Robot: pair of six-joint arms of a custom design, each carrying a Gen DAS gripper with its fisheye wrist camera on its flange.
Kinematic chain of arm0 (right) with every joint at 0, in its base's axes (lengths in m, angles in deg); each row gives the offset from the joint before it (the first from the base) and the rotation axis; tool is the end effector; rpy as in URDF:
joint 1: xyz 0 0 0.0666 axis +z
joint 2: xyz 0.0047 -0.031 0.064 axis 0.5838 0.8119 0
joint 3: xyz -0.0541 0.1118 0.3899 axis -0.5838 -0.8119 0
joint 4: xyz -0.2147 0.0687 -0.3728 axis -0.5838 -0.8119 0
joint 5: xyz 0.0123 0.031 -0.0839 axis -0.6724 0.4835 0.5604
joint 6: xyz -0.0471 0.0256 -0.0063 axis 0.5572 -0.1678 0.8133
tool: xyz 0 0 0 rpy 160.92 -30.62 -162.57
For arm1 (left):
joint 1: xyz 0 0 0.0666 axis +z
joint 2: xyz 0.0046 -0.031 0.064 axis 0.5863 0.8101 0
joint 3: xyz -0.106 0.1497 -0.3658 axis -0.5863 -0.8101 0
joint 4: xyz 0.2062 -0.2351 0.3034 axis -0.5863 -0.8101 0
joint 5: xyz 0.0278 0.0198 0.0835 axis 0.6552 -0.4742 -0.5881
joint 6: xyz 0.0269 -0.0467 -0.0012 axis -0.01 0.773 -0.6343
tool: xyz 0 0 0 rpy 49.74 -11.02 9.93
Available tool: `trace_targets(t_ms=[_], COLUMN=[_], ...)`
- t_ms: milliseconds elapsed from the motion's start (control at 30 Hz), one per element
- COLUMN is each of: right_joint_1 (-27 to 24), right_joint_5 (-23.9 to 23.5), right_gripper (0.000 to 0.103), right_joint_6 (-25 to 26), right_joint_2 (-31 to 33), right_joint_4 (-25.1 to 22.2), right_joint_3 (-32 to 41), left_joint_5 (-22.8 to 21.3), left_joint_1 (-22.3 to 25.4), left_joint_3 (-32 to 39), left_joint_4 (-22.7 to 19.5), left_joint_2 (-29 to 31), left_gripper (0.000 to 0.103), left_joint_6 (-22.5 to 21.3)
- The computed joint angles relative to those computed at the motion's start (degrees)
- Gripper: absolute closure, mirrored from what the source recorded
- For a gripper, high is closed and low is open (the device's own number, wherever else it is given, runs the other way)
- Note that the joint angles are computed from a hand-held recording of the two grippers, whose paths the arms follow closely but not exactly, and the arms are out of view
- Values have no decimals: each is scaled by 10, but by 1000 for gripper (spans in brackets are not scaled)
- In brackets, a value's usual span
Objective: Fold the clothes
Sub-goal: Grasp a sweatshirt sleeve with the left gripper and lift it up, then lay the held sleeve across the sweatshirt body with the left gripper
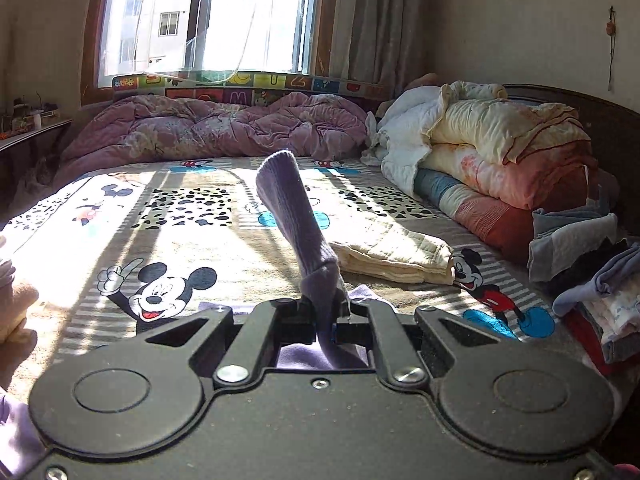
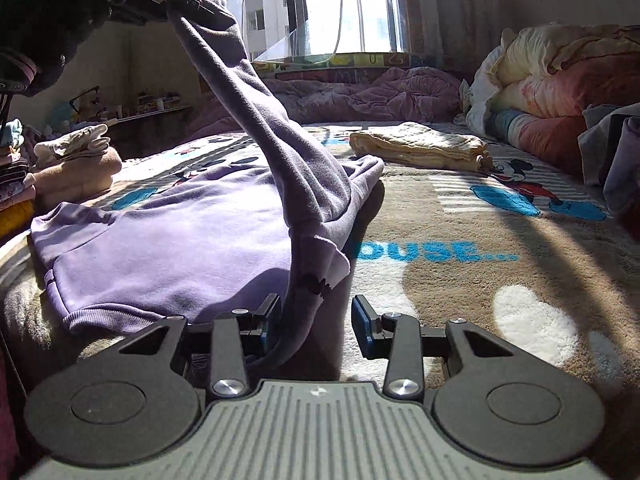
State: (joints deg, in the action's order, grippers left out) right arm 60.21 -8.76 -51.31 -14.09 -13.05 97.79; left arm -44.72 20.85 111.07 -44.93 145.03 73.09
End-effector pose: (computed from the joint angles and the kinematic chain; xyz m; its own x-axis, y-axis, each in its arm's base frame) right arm 0.3156 0.1419 0.3752 -0.4309 -0.0666 -0.9000 -0.3350 0.9378 0.0910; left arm 0.4606 -0.1202 0.5650 -0.4273 -0.0505 -0.9027 0.0932 0.9907 -0.0995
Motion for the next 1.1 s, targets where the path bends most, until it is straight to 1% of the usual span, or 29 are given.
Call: trace_targets(t_ms=[167, 233, 333, 467, 600, 733, 800, 933, 1100], right_joint_1=[29, 38, 51, 62, 73, 89, 95, 100, 104], right_joint_5=[27, 33, 49, 61, 70, 83, 90, 102, 106], right_gripper=[70, 75, 77, 77, 82, 83, 83, 83, 83], right_joint_6=[53, 72, 101, 133, 169, 203, 213, 217, 227], right_joint_2=[0, 2, 4, 6, 9, 6, 4, 3, -6], right_joint_4=[14, 19, 28, 33, 35, 40, 41, 45, 68], right_joint_3=[-1, 0, 0, 0, 0, -2, -3, -5, -13], left_joint_5=[11, 16, 27, 38, 52, 72, 80, 97, 115], left_joint_1=[32, 45, 66, 87, 112, 129, 134, 143, 152], left_joint_3=[-44, -62, -91, -125, -157, -184, -194, -211, -225], left_joint_4=[6, 5, 6, 10, 19, 27, 35, 51, 70], left_joint_2=[-33, -44, -62, -81, -94, -104, -107, -110, -115], left_gripper=[98, 98, 98, 98, 98, 98, 98, 98, 98], left_joint_6=[7, 7, 12, 15, 33, 47, 55, 71, 86])
